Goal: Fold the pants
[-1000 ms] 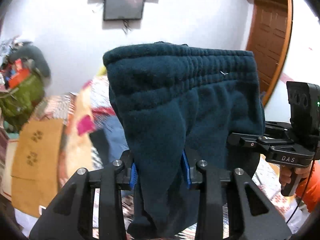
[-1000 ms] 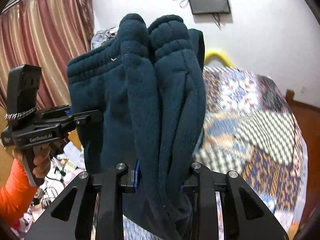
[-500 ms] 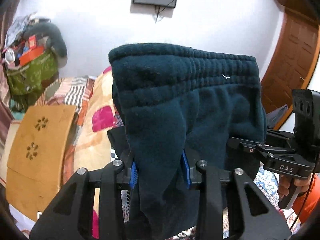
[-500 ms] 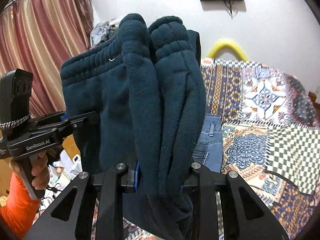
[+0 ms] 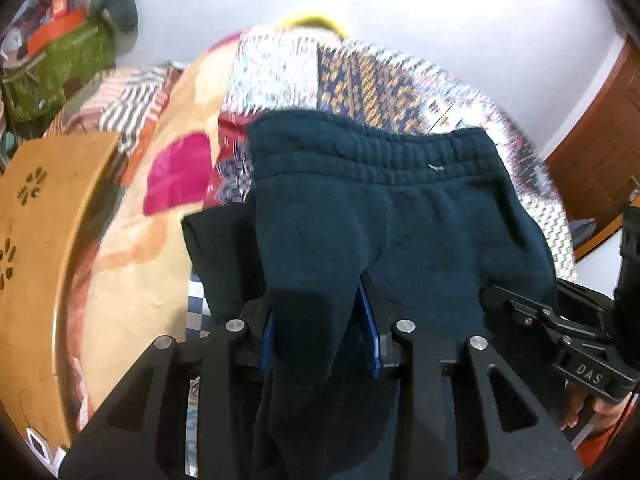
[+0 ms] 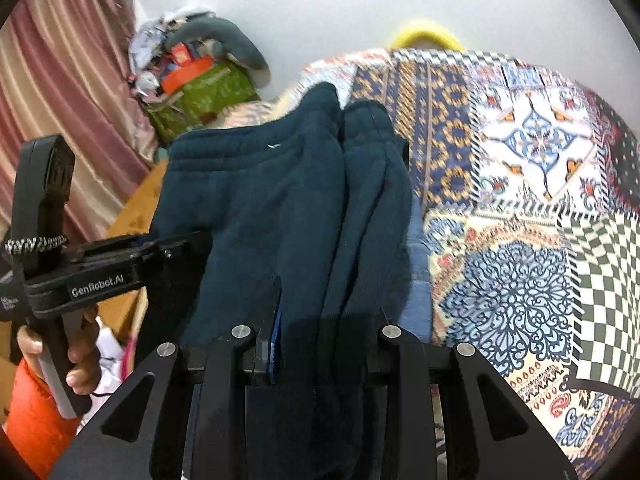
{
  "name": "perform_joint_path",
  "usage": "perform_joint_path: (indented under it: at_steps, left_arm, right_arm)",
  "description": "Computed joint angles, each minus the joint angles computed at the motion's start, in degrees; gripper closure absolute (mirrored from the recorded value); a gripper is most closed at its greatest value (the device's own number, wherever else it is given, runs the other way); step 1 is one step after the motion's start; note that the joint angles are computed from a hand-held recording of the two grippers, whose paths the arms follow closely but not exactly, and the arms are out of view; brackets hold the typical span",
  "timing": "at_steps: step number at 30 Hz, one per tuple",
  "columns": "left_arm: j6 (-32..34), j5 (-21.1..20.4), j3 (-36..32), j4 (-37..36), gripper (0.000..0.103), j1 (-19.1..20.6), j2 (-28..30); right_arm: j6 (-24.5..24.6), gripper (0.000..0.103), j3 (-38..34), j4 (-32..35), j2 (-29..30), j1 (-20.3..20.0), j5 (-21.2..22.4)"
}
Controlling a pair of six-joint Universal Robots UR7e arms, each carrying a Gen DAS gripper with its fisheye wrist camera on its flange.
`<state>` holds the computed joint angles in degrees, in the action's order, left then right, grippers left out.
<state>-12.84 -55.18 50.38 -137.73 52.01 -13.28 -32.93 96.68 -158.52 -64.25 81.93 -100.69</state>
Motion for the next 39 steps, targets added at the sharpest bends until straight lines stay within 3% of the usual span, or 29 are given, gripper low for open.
perform_joint_path:
  at_steps: [3, 8, 15, 22, 31, 36, 39]
  left_arm:
    - [-1.59, -0.74, -0.53, 1.00, 0.066, 0.34, 0.68]
    - [-2.40, 1.28, 4.60, 1.46, 0.066, -0.79, -2.40]
    - [-2.43, 8.30, 17.73, -4.82, 0.066, -5.26, -11.06]
    - [1.53, 14.54, 34.50, -20.55, 0.066, -14.87, -21.79]
    - [7.84, 21.27, 51.11, -40.51, 0.066, -29.63, -31.72]
    - [7.43, 25.41, 57.73, -46.78, 0.065, -36.23, -34.92]
    - [4.60, 28.19, 61.86, -48.13, 0.055, -39.70, -36.81]
  right_arm:
    - [2.56, 0.077, -1.10, 3.09, 0.74, -0.28, -3.88]
    - [3.47, 0.075, 1.13, 4.27, -2.31, -0.72, -3.90]
    - [-0.55, 0.075, 8.21, -3.13, -8.77, 0.86, -6.94]
    - [-3.65, 0.075, 17.45, -12.23, -18.64, 5.07, -2.61]
    - [-5.23, 0.075, 30.43, -24.54, -32.88, 15.47, 2.19]
    - [-3.97, 0.075, 36.49, -29.87, -38.16, 18.54, 2.65]
    - [-3.46, 0.075, 39.80, -32.32, -40.94, 19.63, 2.06]
